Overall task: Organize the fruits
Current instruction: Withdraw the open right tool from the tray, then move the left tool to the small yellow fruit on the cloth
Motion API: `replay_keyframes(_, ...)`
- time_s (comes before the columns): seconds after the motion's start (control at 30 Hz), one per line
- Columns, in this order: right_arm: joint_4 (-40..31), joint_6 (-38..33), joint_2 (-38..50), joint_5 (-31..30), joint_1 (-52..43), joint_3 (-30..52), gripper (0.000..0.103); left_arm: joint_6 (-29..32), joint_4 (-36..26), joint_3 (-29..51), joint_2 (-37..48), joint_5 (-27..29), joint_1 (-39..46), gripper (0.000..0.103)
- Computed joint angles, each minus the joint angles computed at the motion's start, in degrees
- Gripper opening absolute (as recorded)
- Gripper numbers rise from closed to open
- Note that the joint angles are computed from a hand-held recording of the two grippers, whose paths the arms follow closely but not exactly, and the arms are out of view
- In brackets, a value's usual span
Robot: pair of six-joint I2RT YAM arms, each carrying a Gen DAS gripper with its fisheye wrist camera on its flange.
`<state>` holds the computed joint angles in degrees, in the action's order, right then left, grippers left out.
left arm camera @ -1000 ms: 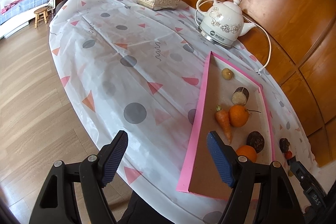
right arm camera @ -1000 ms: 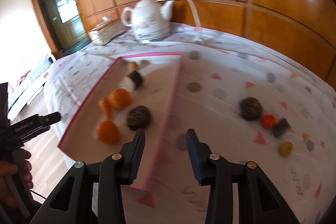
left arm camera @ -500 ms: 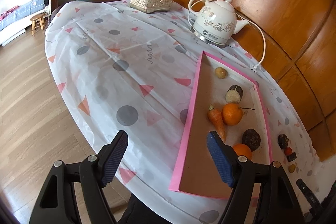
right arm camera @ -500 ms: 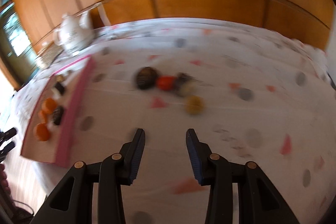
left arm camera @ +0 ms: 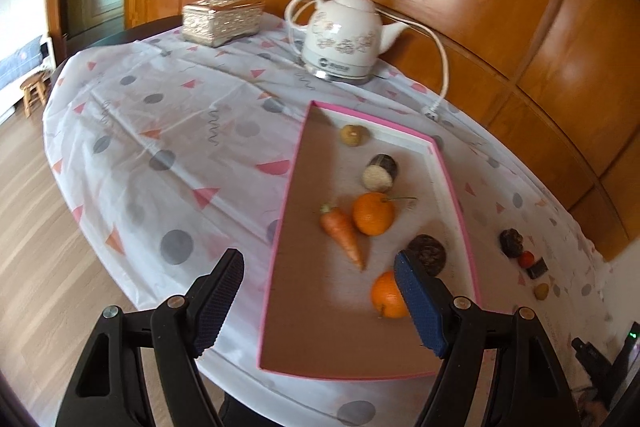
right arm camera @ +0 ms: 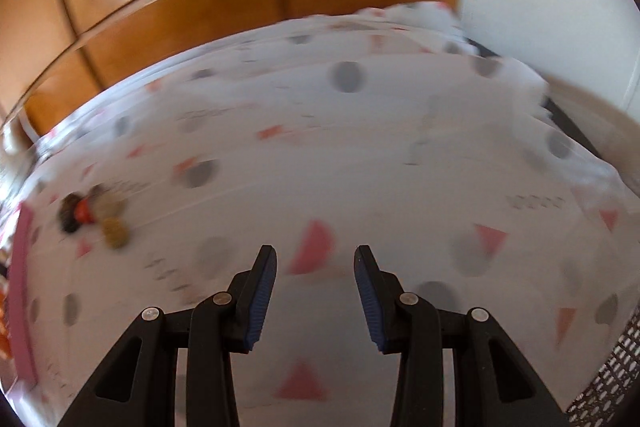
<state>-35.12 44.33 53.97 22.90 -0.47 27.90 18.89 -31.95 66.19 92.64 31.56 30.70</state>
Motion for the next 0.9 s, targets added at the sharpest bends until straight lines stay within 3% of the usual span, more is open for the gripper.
replay_keyframes(0.13,-0.92,0.04,-1.67,1.64,-4.57,-1.77,0.041,1.87,-1.55,0.05,-1.71,0.86,-2.93,0.078)
replay_keyframes(0.57,0.68,0.9,-1.0,6.03,-5.98,-4.05,0.043,5.88,-6.65,1.45,-3.61,0.21,-18.8,0.076)
replay_keyframes(0.77,3.0,0.32,-0.72,6.39,-6.26,-4.9,0.046,8.83,-9.68,1.79,-2.62,0.64,-28.23,0.062)
replay_keyframes(0.9,3.9,0.02,-1.49,6.51,-5.63,-5.65,0.055,8.34,-10.84,2.29,-0.31,0.51,-35.03,0.054)
